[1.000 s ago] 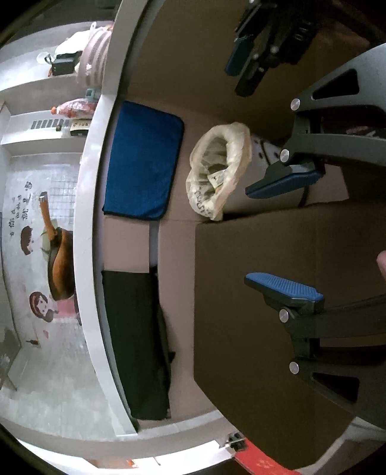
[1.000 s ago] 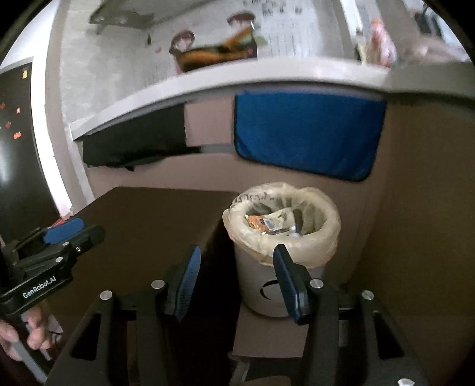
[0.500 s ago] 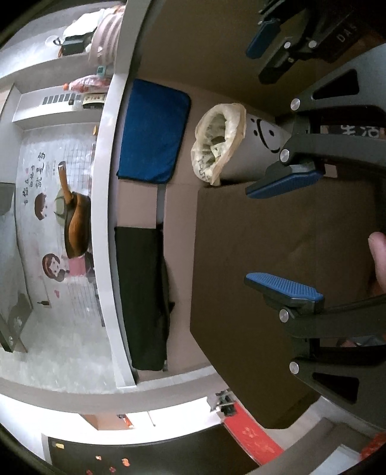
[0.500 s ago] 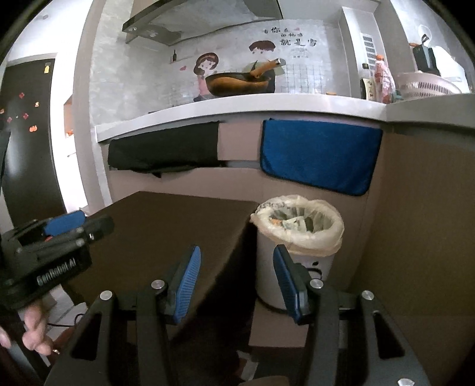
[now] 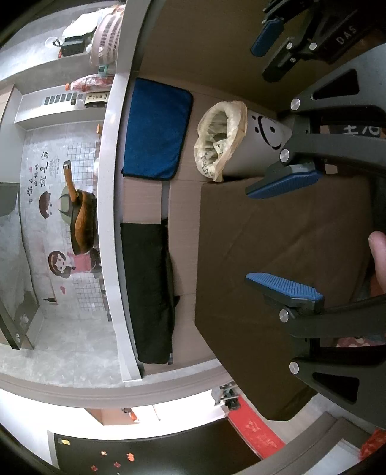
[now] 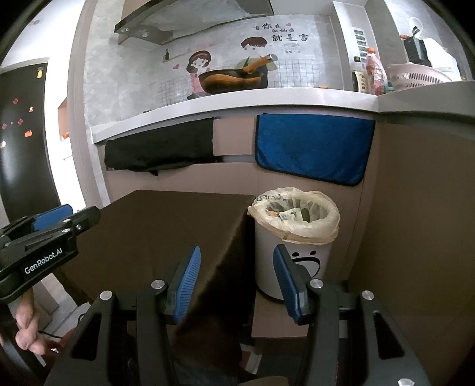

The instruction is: Collect trash

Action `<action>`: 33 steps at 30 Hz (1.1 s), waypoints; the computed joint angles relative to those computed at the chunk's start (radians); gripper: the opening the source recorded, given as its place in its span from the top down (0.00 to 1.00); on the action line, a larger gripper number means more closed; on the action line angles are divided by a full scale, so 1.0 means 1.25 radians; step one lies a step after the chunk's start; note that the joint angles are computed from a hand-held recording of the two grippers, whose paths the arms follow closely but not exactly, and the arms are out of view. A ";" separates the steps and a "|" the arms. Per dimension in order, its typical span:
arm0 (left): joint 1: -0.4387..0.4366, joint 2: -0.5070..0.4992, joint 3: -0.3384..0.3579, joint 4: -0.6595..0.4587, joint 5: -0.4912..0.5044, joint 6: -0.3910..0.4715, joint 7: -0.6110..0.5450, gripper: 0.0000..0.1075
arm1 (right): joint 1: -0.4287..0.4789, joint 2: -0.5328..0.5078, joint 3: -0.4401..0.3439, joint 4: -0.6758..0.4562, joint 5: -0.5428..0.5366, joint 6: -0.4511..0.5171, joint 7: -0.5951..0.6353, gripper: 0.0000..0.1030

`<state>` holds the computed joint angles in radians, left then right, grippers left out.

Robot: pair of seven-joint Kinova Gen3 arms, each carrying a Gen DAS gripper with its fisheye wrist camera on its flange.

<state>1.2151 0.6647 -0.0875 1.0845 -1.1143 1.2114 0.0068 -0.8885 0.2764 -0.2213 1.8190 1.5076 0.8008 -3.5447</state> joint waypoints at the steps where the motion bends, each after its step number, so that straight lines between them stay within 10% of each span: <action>1: 0.001 0.001 0.000 -0.003 0.001 0.002 0.000 0.51 | -0.001 0.000 0.000 0.000 0.000 0.001 0.001 0.53; 33: -0.015 -0.031 0.018 0.051 -0.021 -0.036 0.000 0.51 | -0.016 -0.002 -0.006 0.001 0.007 0.042 -0.015 0.53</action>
<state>1.1960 0.6258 -0.0650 1.1486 -1.1410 1.1663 0.0072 -0.9080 0.2740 -0.2294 1.8200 1.5165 0.8531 -3.5640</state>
